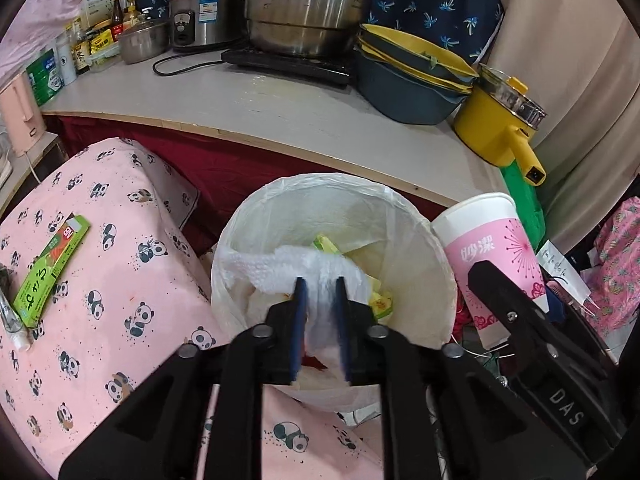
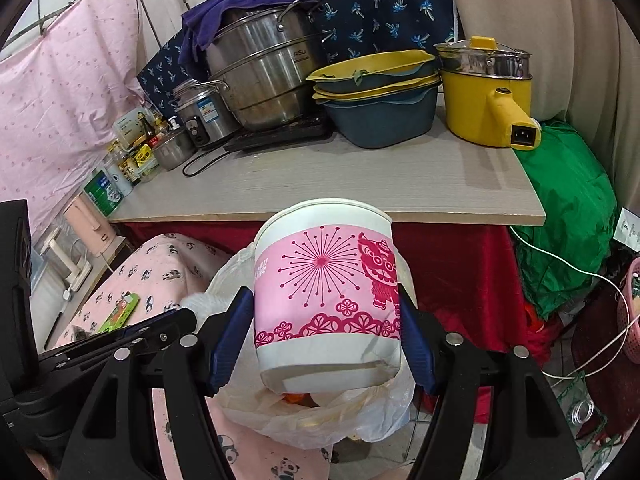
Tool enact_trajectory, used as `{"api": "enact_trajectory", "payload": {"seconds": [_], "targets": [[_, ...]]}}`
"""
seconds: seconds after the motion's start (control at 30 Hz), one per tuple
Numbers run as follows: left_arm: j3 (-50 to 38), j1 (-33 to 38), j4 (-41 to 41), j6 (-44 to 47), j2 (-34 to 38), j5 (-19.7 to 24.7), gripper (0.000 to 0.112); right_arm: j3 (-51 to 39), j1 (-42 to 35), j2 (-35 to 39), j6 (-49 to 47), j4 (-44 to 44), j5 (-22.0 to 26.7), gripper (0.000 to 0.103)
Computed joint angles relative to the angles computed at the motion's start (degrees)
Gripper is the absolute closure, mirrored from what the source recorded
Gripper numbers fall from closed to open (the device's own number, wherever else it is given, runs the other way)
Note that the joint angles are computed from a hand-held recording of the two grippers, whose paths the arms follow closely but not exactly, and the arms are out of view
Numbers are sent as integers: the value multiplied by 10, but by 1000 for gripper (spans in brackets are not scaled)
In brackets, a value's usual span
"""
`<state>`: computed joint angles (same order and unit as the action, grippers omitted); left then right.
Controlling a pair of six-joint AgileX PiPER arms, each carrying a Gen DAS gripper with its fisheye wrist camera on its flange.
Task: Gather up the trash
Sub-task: 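Carry the cup and wipe over the bin and open both tools to drop them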
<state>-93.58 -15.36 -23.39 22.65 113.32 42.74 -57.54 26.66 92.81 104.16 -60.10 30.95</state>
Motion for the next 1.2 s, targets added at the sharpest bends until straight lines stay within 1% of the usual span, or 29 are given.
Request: {"api": "enact_trajectory", "payload": {"seconds": [0.07,0.13,0.3,0.37,0.47,0.57,0.7,0.87,1.2], "targets": [[4,-1,7,-8,0,-12,68,1,-5,6,-1,1,-7,37],[16,0,14,-17,-6,-30,59,-4,-9,13,-4,4,-13,37],[16,5,40,-38,-3,-42,57,-31,-10,38,-35,20,-18,36],[20,9,56,-53,-4,-52,52,-46,-9,49,-50,29,-19,35],[22,17,75,-70,-2,-61,47,-66,-9,63,-70,43,-19,34],[20,27,88,-83,2,-63,47,-84,-7,75,-92,61,-20,30],[16,41,86,-85,7,-59,47,-103,2,84,-100,62,-7,27],[20,54,78,-76,5,-61,46,-120,10,90,-114,71,2,27],[31,90,68,-69,-5,-64,46,-172,46,113,-141,87,37,25]]}}
